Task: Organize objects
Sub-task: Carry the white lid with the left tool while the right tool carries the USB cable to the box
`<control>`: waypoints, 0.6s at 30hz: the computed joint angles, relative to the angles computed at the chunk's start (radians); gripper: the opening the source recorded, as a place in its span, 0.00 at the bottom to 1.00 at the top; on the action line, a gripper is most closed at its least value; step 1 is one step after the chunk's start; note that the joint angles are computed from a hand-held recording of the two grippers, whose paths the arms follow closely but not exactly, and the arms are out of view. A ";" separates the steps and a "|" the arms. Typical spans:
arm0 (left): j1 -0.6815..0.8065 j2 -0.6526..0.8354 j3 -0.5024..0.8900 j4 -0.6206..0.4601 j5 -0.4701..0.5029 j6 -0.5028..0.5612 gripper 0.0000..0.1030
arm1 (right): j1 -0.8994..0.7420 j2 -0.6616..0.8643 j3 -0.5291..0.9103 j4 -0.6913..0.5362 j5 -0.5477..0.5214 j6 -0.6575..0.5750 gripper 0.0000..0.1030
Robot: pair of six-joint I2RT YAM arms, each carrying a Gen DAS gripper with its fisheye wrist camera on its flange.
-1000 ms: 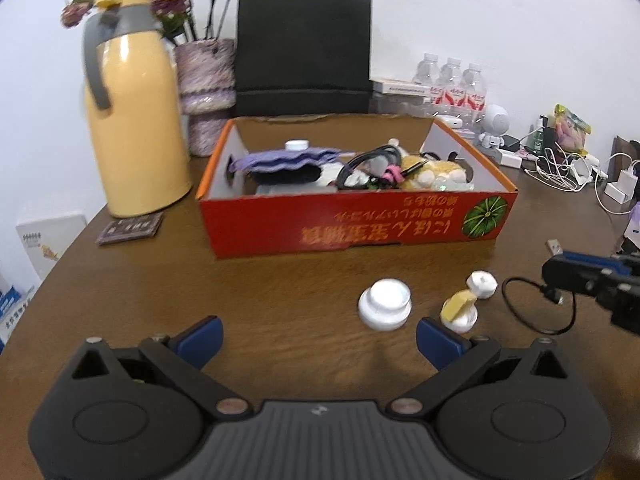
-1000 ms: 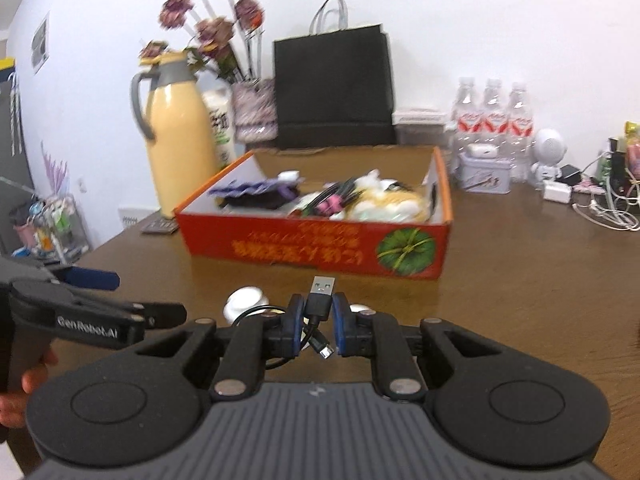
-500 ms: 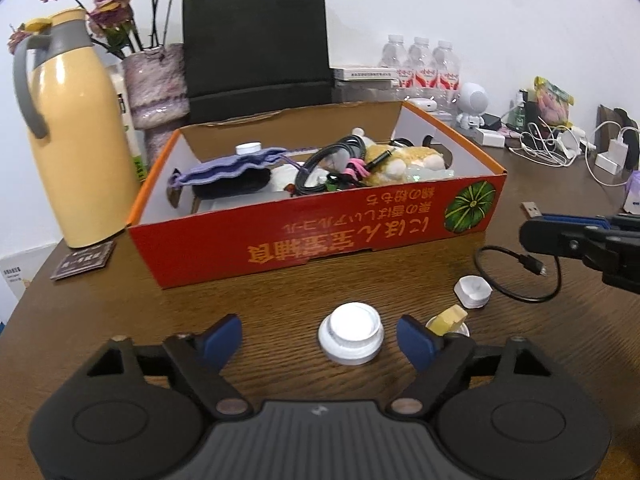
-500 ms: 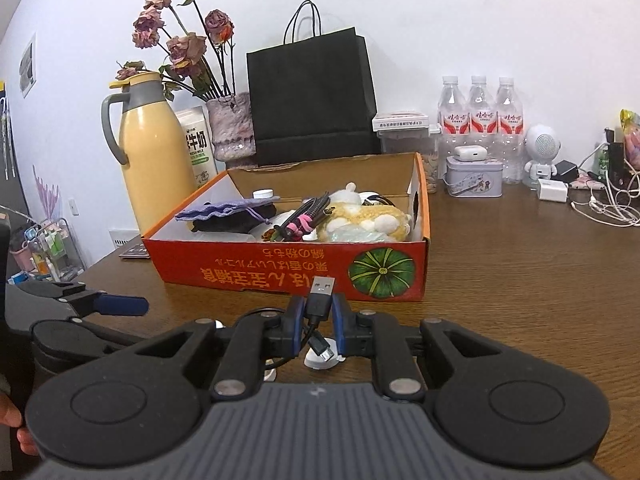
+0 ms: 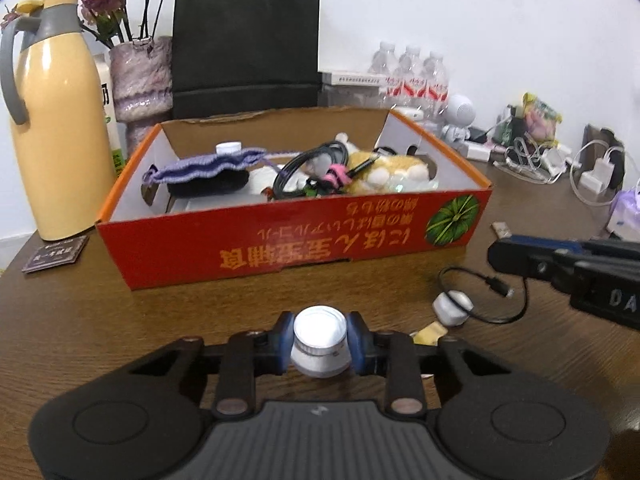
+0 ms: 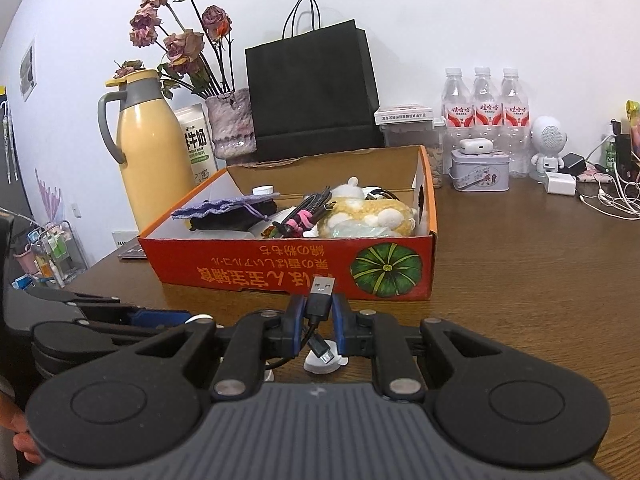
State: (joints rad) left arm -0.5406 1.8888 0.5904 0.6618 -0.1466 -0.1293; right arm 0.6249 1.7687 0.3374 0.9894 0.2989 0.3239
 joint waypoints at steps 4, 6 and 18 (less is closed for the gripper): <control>0.000 -0.026 -0.014 0.012 -0.002 -0.013 0.26 | 0.004 -0.008 0.001 -0.002 0.005 -0.001 0.15; 0.000 -0.045 -0.022 0.017 -0.009 -0.019 0.26 | 0.005 -0.016 0.003 -0.008 0.006 -0.003 0.15; 0.026 -0.134 -0.007 0.028 -0.032 -0.050 0.26 | 0.023 -0.016 0.102 -0.063 0.023 -0.033 0.15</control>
